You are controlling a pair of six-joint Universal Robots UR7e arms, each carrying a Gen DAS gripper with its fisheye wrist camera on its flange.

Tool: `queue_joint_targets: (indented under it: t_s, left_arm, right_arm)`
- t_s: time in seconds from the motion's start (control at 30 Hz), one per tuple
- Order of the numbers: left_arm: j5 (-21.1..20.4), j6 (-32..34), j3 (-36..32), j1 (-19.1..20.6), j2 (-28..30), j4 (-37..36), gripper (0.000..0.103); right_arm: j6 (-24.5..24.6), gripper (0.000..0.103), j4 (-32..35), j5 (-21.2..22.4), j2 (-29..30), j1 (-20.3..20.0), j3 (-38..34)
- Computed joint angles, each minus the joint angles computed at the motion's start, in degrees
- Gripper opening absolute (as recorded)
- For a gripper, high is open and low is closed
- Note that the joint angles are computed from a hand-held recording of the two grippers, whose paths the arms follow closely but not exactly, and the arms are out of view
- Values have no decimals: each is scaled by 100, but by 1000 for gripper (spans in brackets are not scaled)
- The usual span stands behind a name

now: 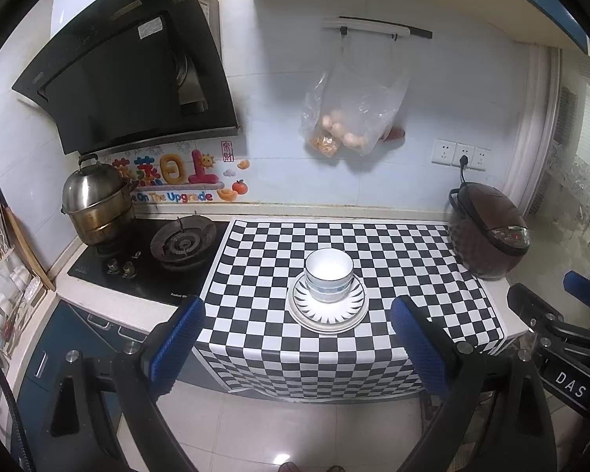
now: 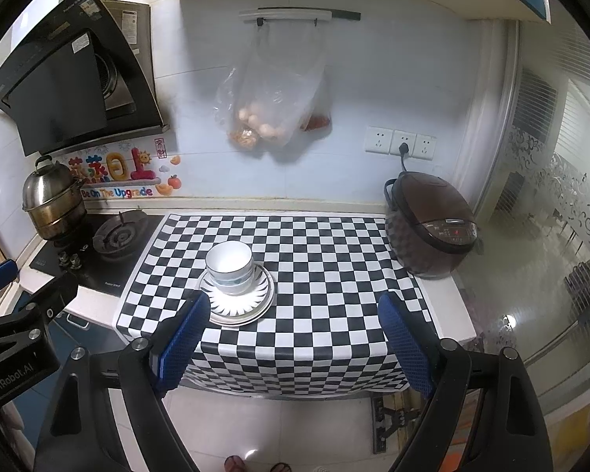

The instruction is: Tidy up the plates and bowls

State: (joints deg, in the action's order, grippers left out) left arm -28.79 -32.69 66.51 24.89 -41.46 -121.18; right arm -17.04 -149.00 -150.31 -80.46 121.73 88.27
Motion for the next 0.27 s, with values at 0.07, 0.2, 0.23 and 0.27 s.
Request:
queue_joint_targets:
  t_s: [0.07, 0.2, 0.23, 0.27]
  left_arm:
    - [-1, -14, 37, -9, -31, 1, 97]
    - [28, 34, 70, -8, -32, -86, 97]
    - [40, 50, 91, -10, -44, -109, 97]
    - [37, 75, 88, -1, -45, -120, 97]
  right_arm:
    - [11, 89, -3, -9, 9, 5, 3]
    - [20, 89, 1, -16, 10, 21, 18]
    - [36, 89, 1, -22, 6, 31, 31]
    - [59, 89, 12, -22, 7, 41, 42]
